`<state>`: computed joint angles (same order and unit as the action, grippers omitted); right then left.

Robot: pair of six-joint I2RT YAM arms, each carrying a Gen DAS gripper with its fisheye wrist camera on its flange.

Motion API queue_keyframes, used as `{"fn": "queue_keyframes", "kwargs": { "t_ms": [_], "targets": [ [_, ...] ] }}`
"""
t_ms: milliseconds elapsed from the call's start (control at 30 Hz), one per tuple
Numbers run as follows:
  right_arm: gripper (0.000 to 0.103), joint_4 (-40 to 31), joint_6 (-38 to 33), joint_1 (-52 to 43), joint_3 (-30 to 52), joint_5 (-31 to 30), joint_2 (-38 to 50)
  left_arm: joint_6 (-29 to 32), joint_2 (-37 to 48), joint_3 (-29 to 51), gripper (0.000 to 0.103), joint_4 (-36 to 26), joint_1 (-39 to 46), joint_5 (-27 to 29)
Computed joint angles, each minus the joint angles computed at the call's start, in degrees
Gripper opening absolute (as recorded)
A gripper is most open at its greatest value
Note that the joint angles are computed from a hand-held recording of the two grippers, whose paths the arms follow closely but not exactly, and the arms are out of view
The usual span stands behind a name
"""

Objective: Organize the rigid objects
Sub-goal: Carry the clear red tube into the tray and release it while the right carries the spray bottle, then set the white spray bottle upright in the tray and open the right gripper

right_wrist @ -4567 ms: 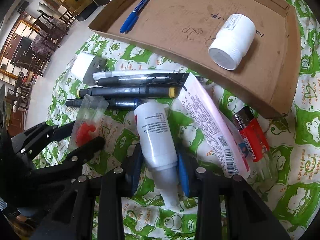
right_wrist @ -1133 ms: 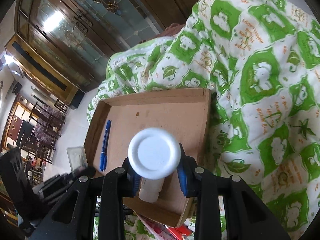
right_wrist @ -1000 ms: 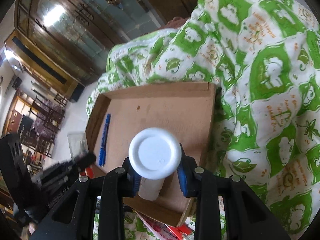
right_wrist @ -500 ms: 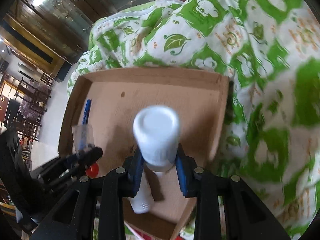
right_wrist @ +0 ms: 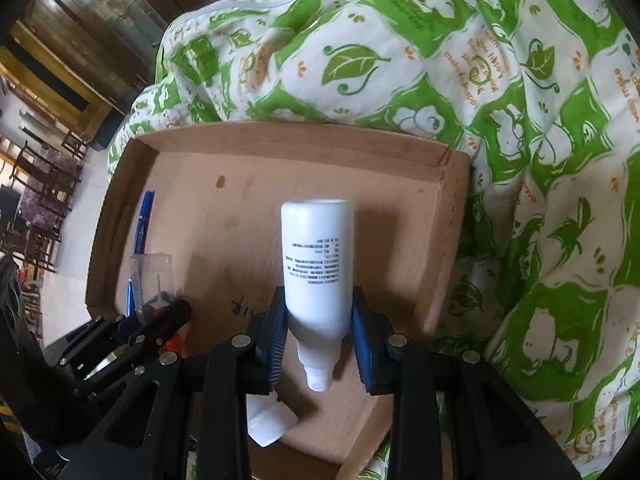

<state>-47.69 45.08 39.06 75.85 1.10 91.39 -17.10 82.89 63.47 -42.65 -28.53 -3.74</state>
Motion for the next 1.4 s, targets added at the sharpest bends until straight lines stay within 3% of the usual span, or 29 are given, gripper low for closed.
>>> {"fn": "queue_keyframes", "kwargs": {
  "t_ms": [400,500,567,633,833,933,1000,1233,1400],
  "targets": [
    [0.029,0.44,-0.08,1.4,0.26,2.28,0.81,-1.14,0.48,1.16,0.015,-2.54,-5.38,-6.58],
    [0.03,0.91,0.1,1.43,-0.46,2.56,0.11,-1.67,0.1,0.63,0.032,-2.45,-5.71,-7.48],
    [0.034,1.25,0.08,1.4,-2.02,2.77,-1.63,-1.51,-1.07,-0.41,0.057,-1.9,-5.38,-8.29],
    [0.041,1.55,0.09,1.75,-2.63,3.53,-2.57,-1.71,-2.85,-1.29,0.067,-1.79,-5.33,-9.37],
    [0.048,2.52,0.86,3.1,-4.94,5.36,-5.98,-1.94,-6.96,-0.57,0.069,-5.72,-6.78,-12.57],
    [0.054,3.61,1.95,4.07,-7.09,6.28,-9.17,-1.49,-9.5,-0.2,0.077,-8.2,-7.78,-14.66],
    [0.062,3.64,3.1,5.31,-8.37,8.16,-11.58,-1.69,-12.91,-1.2,0.081,-10.2,-9.07,-16.69],
    [0.067,4.94,6.39,9.84,-14.34,9.98,-21.28,-5.59,-30.69,-10.21,0.094,-18.21,-11.94,-19.93],
    [0.068,4.96,8.18,14.56,-16.11,10.1,-23.94,-7.31,-42.51,-16.58,0.094,-24.0,-4.09,-14.36]
  ]
}}
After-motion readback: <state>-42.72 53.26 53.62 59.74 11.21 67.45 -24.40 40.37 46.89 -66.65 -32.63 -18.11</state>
